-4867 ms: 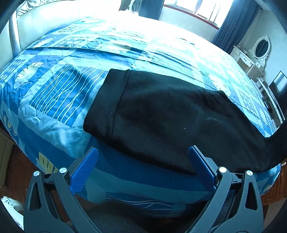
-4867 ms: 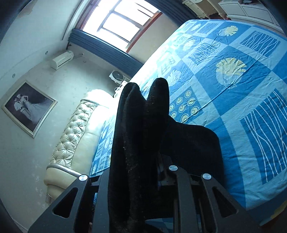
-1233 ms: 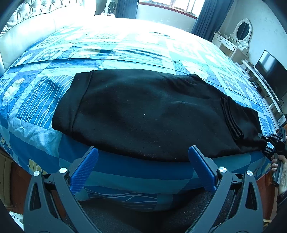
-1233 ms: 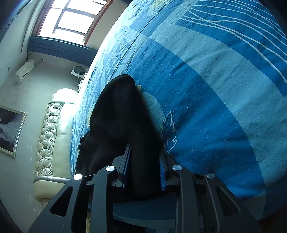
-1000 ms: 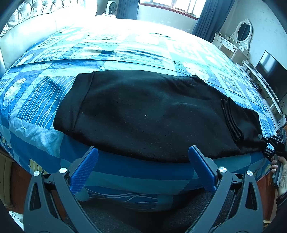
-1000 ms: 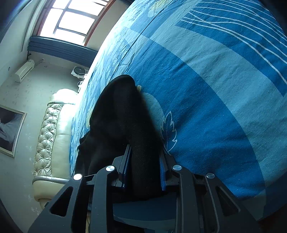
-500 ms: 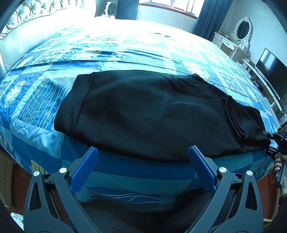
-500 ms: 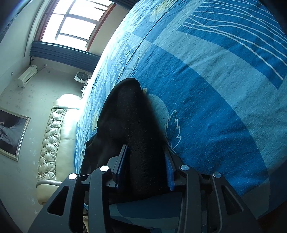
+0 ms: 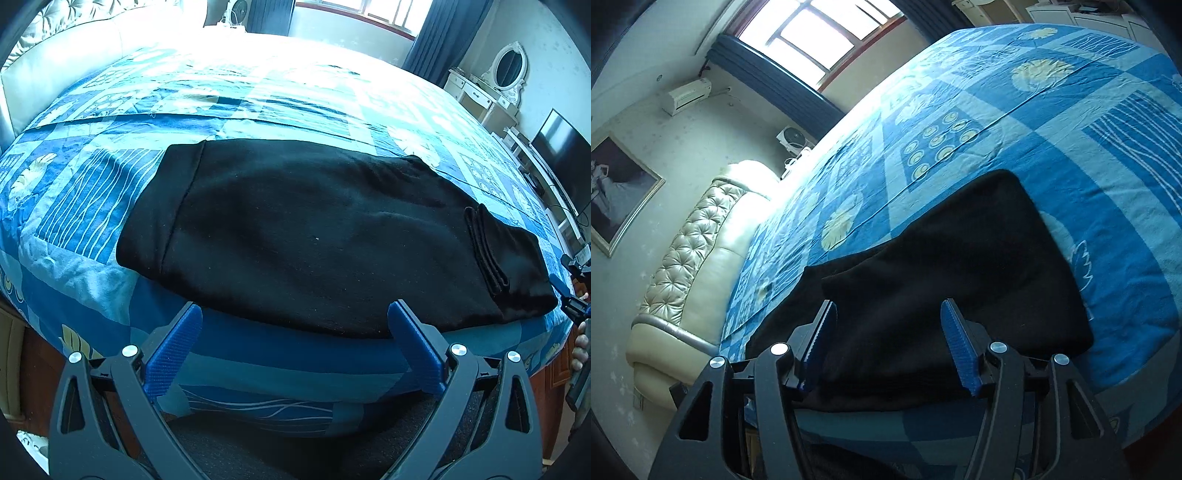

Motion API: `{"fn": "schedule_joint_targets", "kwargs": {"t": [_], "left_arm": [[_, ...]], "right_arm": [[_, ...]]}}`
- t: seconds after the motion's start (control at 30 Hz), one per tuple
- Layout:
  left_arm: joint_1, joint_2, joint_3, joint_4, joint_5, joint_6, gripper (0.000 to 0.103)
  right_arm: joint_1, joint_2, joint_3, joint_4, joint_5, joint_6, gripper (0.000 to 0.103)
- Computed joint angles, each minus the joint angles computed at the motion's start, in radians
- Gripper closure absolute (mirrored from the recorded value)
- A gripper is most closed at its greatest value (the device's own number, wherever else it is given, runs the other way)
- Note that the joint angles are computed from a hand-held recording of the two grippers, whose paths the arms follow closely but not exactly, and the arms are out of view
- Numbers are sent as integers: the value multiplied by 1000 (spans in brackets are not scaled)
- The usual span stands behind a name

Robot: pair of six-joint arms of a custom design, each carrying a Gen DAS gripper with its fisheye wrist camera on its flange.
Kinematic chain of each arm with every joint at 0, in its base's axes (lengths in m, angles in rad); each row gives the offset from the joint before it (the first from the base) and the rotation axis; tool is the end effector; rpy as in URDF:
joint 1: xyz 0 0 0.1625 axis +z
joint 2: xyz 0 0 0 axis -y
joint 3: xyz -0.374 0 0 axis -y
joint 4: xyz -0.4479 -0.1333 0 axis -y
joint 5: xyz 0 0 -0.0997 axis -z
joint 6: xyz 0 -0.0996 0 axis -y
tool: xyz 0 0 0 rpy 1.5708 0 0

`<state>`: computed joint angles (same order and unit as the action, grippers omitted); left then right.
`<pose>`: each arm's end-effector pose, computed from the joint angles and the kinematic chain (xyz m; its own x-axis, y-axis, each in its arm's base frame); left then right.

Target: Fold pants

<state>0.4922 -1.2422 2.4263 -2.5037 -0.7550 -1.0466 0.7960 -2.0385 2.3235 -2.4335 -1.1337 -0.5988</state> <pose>-0.2281 -0.3559 0.0108 -0.8213 -0.0512 -0.5683 0.2850 0.8260 -0.4863 -0.1503 -0.4043 0.3493 -0.9987 0.0497 0.0149 0.0280 0.7586 -0.6510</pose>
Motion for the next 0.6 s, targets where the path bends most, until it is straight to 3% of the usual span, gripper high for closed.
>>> {"fn": "schedule_joint_targets", "kwargs": {"t": [0.13,0.27,0.47,0.6], "left_arm": [[18,-33,15,0,-1,-10,3],[48,-82,40,-35,-11,-14,3],[86,-183,93,-86,11,-19,3],[133,-259,139,-191,0,21,3]], "right_arm": [[44,27,11,71,-25,-33,44],[59,62,19,56,-89,-33,43],[62,77,8,73,-104,-60,40],[56,72,16,71,-94,-57,37]]}}
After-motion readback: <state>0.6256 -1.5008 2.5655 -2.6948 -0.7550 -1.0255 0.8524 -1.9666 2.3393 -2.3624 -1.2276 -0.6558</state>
